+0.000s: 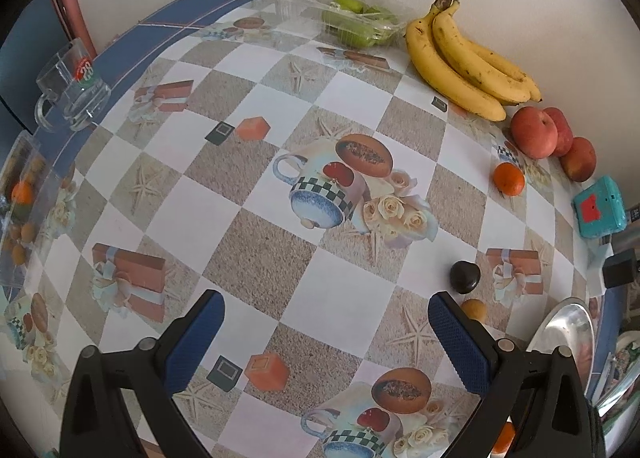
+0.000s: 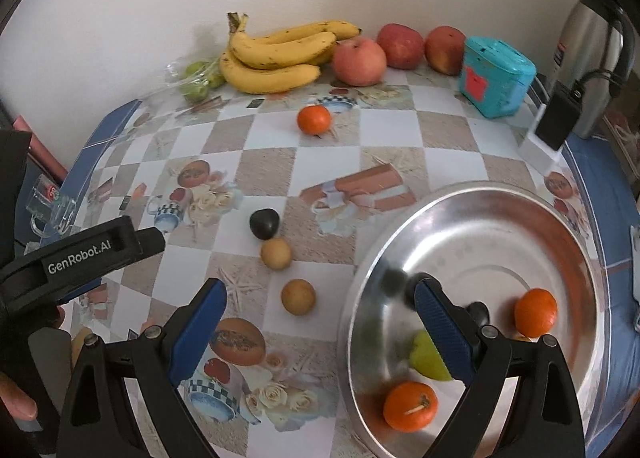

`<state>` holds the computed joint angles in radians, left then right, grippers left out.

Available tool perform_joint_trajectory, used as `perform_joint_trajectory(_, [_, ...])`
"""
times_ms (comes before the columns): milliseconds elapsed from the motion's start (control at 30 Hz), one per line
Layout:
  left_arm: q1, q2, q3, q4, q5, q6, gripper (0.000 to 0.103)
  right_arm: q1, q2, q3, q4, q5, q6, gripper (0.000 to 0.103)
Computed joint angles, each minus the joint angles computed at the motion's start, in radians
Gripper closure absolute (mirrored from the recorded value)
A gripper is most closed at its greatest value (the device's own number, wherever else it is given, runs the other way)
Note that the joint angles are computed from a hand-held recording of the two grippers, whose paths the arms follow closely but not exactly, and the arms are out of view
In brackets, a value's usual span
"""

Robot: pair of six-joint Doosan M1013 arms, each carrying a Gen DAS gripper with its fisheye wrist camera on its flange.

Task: Organize fruits
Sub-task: 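Withdraw both open tools from the bowl toward the remaining fruit, then grasp the small tan round fruit with the right tool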

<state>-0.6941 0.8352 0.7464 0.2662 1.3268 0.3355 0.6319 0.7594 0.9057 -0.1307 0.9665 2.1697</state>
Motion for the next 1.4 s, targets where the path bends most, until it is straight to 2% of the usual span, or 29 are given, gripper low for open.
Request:
perform_joint_trajectory(267, [0.005,-0.005,0.012,-0.016,-0.012,-0.010,0.000,0.003,0.009,-0.004,0.063,-0.037,-0.112,0.010])
perform_joint_trajectory(367, [0.006,-0.008,0.018,-0.018,-0.015,-0.015,0.000,0.007,0.018,-0.017,0.060,-0.029,-0.129,0.019])
perform_joint_trajectory(467, [0.008,-0.008,0.020,-0.023,-0.011,-0.017,0.000,0.009,0.025,-0.027,0.062,-0.021,-0.144,0.021])
perform_joint_trajectory(567, [0.009,-0.004,0.017,-0.030,0.000,-0.020,0.000,0.008,0.028,-0.029,0.077,-0.019,-0.153,0.038])
perform_joint_trajectory(833, [0.014,-0.001,0.021,-0.048,0.002,-0.017,0.000,0.011,0.056,-0.065,0.054,0.040,-0.145,0.048])
perform_joint_trajectory(933, [0.015,0.001,0.019,-0.051,0.001,-0.013,0.000,0.013,0.065,-0.078,0.047,0.059,-0.145,0.057])
perform_joint_trajectory(1167, [0.015,0.002,0.018,-0.052,0.000,-0.010,0.000,0.019,0.088,-0.112,0.010,0.121,-0.143,0.062])
perform_joint_trajectory(1400, [0.015,0.003,0.017,-0.053,0.000,-0.009,0.000,0.024,0.101,-0.130,-0.011,0.149,-0.149,0.071])
